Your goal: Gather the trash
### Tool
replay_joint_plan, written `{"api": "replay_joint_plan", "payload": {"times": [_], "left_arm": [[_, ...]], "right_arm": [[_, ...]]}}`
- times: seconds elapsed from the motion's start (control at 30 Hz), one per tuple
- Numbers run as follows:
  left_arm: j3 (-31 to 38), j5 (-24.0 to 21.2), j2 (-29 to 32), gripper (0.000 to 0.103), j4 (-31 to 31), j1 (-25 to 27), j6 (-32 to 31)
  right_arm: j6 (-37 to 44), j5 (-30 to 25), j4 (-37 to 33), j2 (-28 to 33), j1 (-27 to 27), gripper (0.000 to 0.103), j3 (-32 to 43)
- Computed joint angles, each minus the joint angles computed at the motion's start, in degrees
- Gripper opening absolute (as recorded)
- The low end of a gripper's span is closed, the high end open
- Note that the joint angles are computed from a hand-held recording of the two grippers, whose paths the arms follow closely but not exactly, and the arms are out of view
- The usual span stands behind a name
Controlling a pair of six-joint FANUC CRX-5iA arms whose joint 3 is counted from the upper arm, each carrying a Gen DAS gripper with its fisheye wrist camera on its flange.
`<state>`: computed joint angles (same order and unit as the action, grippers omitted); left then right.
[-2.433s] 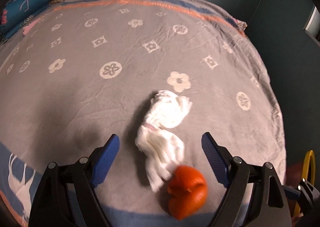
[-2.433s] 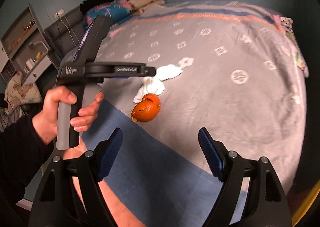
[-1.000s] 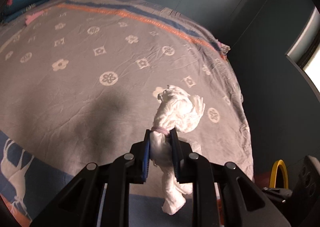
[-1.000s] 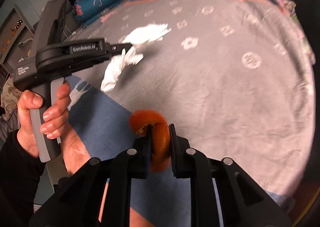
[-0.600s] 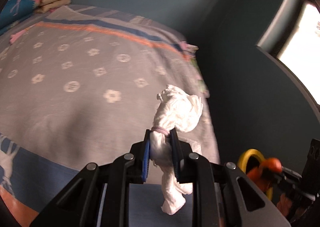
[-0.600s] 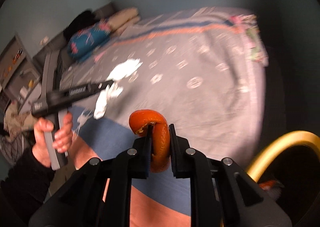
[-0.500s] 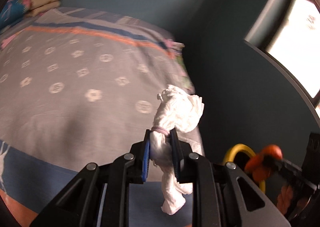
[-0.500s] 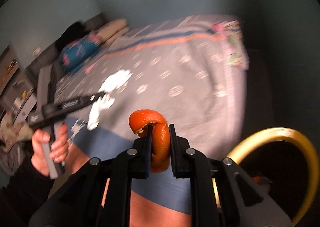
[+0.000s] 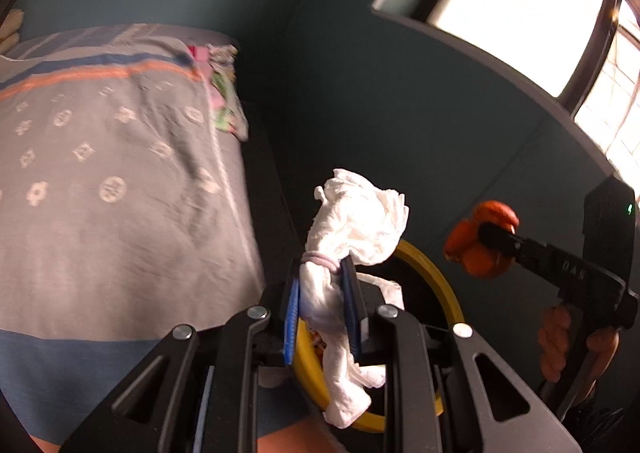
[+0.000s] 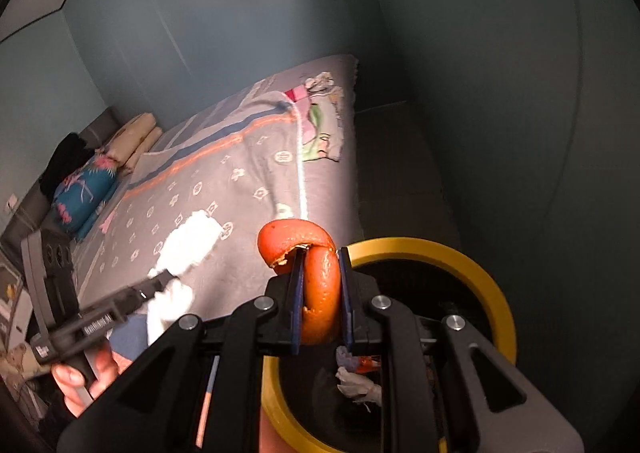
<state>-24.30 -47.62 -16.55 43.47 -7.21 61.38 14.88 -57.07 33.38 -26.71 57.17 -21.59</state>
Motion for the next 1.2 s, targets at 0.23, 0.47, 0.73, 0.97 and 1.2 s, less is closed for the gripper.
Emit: {"api": "replay_joint_plan", "payload": {"times": [0.23,0.47,0.73,0.97,1.2], "left_arm": [[1.11,1.83,2.32,0.018,-3.94,-6.15,4.48],[1.99,2.51,3.39,0.022,-6.56,-9.24,6.54],[0.78,3.36,1.04,0.055,-4.60,-8.88,6.16],[-1.47,4.01,-3.71,0.074,-4.15,-5.30,8.09],[-4.45,3.57,-9.60,0.081,-3.64,0.72,9.25]], "right_arm": [[2.31,3.11,-4.39,-1.63,-5.10,0.015,-1.77],[4.61,4.29,-9.03,-3.12,-7.77,0.016,-2.49],[4.43,3.37,-9.36,-2.75,-8.04,0.029,-1.38],[3.56,1.83,-10.32,-2.45,-7.94,0.052,-0.36],[1.20,-1.15,-7.72,-1.94,-5.38,0.060,0.61]]}}
